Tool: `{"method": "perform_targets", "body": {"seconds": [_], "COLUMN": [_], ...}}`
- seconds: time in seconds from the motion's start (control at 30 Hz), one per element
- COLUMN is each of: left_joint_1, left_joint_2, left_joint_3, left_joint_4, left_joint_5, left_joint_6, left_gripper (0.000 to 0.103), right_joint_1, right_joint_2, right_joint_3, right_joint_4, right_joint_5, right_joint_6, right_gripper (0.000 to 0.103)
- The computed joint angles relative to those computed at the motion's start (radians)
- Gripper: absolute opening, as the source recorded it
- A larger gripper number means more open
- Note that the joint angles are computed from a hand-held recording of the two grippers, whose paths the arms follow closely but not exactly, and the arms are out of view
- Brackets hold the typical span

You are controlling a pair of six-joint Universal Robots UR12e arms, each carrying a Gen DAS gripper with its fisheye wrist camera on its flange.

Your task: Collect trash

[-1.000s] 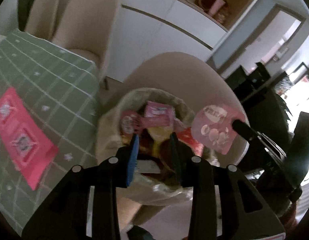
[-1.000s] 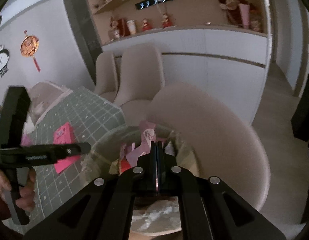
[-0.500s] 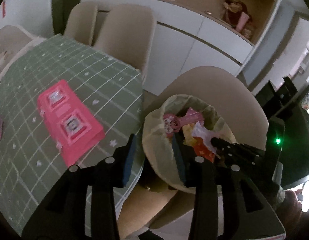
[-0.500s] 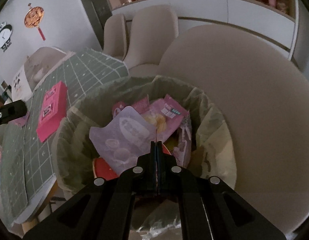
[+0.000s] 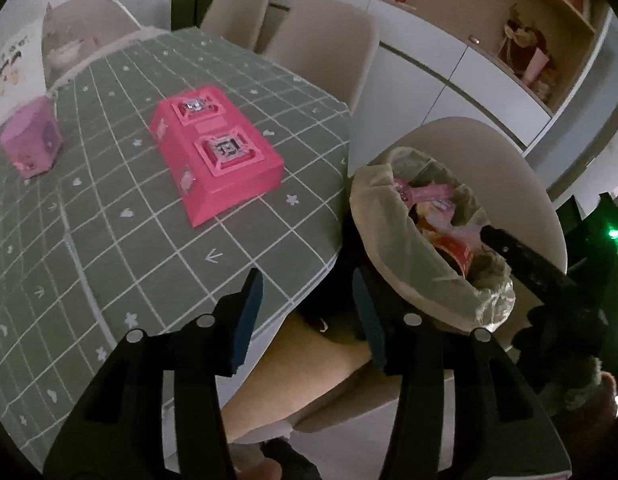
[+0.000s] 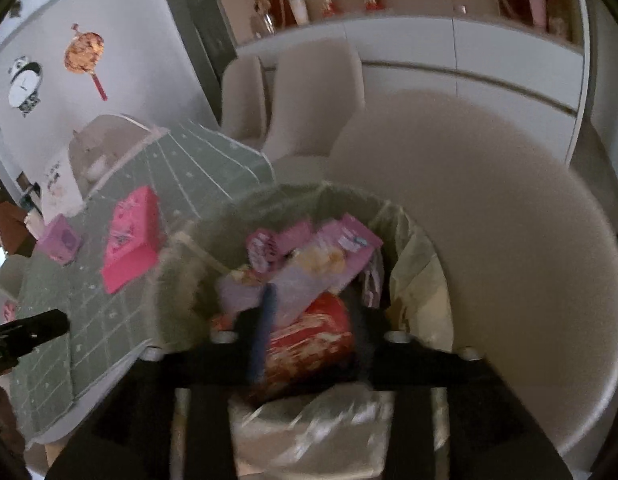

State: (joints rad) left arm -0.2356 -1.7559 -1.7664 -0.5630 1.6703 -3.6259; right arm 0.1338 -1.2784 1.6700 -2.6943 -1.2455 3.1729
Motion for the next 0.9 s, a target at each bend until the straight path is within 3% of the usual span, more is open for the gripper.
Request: {"method": "perform_targets", "body": {"seconds": [0.2, 0.37, 0.57, 0.9], "left_joint_1": [-0.056, -0.112, -0.149, -0.199], "left_joint_2": [0.053, 0.102, 0.151, 0.200], "left_joint_3": [-0.063, -0.116, -0.168, -0.220], "left_joint_4": [0.092, 0.153, 0.151, 0.171], "left_joint_5": [0.106, 0.157, 0.160, 0.198], "left_joint_6": [0.065, 0.092, 0.071, 0.068], "left_gripper": [0.048, 0.048, 0.048, 0.048], "right_joint_1": [0.018, 0.044, 0.069, 0.088], "right_joint_2": [-0.108, -0.232, -0.345, -0.445], "right_joint_3": [0.104, 0.207, 0.309, 0.383], "right_joint_4": [-0.101, -0.073, -0.049, -0.056], "right_joint_5": [-0.002, -0.043, -0.155, -0.206], "right_joint_6": [-0.003, -0.006, 0.015, 0.046], "right_gripper": [0.047, 0.047, 0.047, 0.047]}}
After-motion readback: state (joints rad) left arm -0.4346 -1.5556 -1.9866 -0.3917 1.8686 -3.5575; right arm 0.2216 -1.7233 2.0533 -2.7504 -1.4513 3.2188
